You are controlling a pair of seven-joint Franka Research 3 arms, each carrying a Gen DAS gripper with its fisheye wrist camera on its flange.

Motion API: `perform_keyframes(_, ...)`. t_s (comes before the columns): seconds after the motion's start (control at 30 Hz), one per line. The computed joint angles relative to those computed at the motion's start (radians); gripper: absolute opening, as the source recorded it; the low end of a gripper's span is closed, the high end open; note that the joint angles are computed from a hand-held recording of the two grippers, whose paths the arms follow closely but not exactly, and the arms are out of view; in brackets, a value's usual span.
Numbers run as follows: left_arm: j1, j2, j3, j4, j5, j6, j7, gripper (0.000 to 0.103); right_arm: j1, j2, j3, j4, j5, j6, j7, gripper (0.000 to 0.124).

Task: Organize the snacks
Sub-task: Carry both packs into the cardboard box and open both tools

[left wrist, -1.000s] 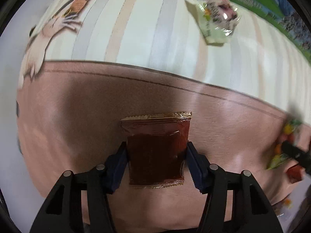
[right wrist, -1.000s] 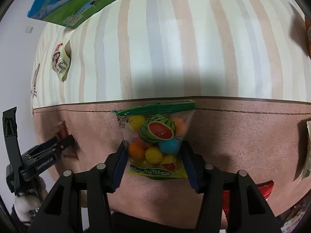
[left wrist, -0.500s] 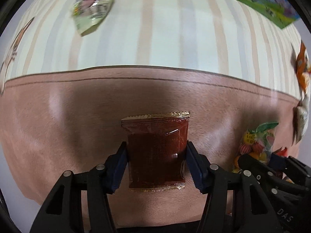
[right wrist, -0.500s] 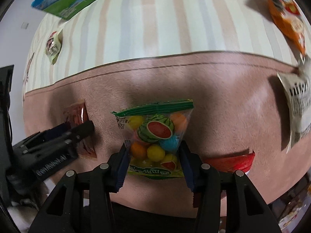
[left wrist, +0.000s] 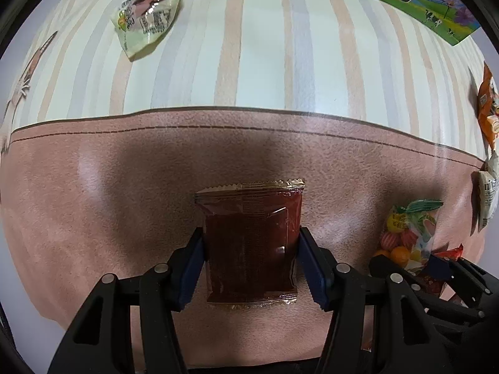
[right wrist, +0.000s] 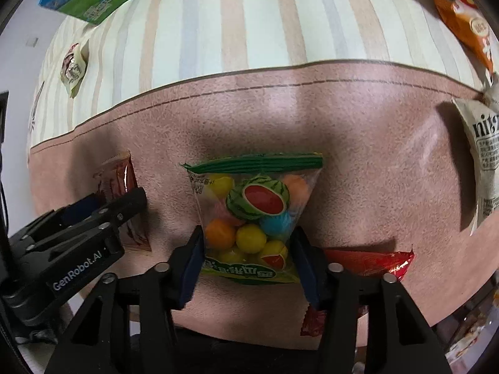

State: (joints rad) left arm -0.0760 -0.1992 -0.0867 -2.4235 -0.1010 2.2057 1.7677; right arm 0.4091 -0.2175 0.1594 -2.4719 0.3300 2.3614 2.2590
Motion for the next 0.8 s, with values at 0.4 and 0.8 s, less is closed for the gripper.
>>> perform_keyframes(0.4, -0.023, 0.003, 0.030, 0.303, -0.213, -0.148, 0.090, 0.055, -0.076, -0.159, -0.040, 0.075, -0.025, 0.008, -0.042, 0.052)
perform_keyframes(0.8, 0.006, 0.475, -0.074, 1.051, -0.170, -0.345, 0.000, 0.056, -0.218, 0.165, -0.096, 0.627, -0.238, -0.133, -0.114, 0.052)
